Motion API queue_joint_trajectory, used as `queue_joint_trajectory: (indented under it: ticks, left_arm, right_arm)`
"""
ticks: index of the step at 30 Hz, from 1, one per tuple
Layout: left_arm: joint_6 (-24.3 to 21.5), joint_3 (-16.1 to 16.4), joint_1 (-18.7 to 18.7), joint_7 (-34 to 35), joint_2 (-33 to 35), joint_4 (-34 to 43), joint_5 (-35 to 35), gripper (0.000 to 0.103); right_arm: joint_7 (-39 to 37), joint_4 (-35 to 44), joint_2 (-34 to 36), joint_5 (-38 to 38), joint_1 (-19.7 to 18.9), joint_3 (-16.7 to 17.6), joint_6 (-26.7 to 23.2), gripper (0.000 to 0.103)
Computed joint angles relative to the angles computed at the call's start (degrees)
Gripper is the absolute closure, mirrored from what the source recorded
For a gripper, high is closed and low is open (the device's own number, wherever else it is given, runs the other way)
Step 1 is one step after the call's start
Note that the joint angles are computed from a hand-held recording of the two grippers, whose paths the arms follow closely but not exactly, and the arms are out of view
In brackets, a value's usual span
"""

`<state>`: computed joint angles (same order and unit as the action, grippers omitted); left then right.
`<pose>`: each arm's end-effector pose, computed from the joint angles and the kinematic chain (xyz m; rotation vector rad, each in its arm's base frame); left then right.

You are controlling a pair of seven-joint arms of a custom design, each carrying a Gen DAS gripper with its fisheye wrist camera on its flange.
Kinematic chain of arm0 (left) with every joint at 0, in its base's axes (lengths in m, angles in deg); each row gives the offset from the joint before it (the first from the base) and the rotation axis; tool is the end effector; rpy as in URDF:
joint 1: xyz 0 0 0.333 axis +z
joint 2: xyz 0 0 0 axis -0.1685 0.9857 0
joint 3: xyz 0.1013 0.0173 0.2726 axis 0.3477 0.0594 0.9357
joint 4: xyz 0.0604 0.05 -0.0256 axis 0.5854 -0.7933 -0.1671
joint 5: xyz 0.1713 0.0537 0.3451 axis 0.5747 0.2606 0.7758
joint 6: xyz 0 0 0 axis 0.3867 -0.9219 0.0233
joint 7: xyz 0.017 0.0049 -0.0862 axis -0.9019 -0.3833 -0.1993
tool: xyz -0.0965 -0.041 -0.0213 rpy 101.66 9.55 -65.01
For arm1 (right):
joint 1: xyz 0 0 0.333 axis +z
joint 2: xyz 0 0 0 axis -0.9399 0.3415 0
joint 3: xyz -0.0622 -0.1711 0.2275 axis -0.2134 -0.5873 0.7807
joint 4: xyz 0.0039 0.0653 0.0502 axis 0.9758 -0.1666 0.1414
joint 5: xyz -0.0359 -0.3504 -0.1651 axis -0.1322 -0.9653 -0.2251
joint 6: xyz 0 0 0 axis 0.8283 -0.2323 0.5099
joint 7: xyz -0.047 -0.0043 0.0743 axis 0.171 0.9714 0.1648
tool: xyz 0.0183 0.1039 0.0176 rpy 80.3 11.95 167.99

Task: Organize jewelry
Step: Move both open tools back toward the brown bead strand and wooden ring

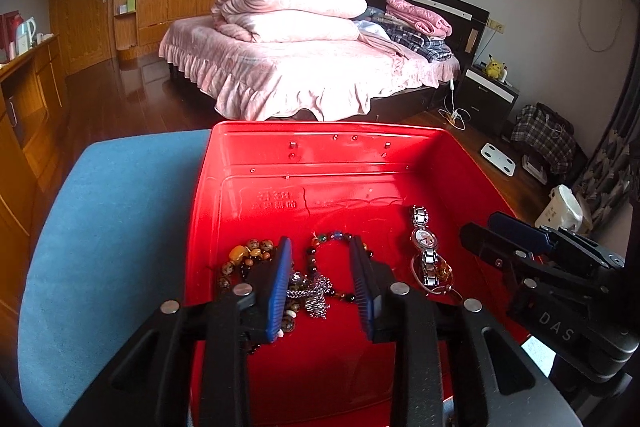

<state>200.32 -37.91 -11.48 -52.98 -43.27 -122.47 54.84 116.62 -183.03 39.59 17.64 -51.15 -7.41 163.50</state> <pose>0.4526 -0.1250 0.4822 -2.0307 1.4007 -0.7809 0.5501 0.2189 0.4792 -2.0879 1.0756 -0.3436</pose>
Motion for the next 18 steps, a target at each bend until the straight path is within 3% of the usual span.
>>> queue_joint_trajectory:
  ticks: [6, 11, 13, 18]
  left_arm:
    - [-1.34, -2.22, 2.34, -4.51, -2.87, -1.08, 4.35, 0.047]
    - [-2.17, -3.65, 3.59, -8.09, -8.19, -4.25, 7.86, 0.032]
    - [-2.85, -4.54, 3.89, -9.73, -10.79, -5.66, 9.51, 0.021]
    - [-5.25, -6.63, 3.16, -12.29, -18.0, -9.6, 12.64, 0.009]
  right_arm:
    - [-3.16, -1.76, -1.43, 3.78, 0.14, 0.0, 2.23, 0.047]
    - [-9.17, -4.48, -4.23, 10.27, 0.69, -0.41, 4.39, 0.026]
    - [-12.39, -5.52, -5.66, 13.96, 1.11, -0.85, 5.04, 0.016]
    - [-20.46, -9.49, -10.34, 22.76, 2.67, -2.18, 7.15, 0.007]
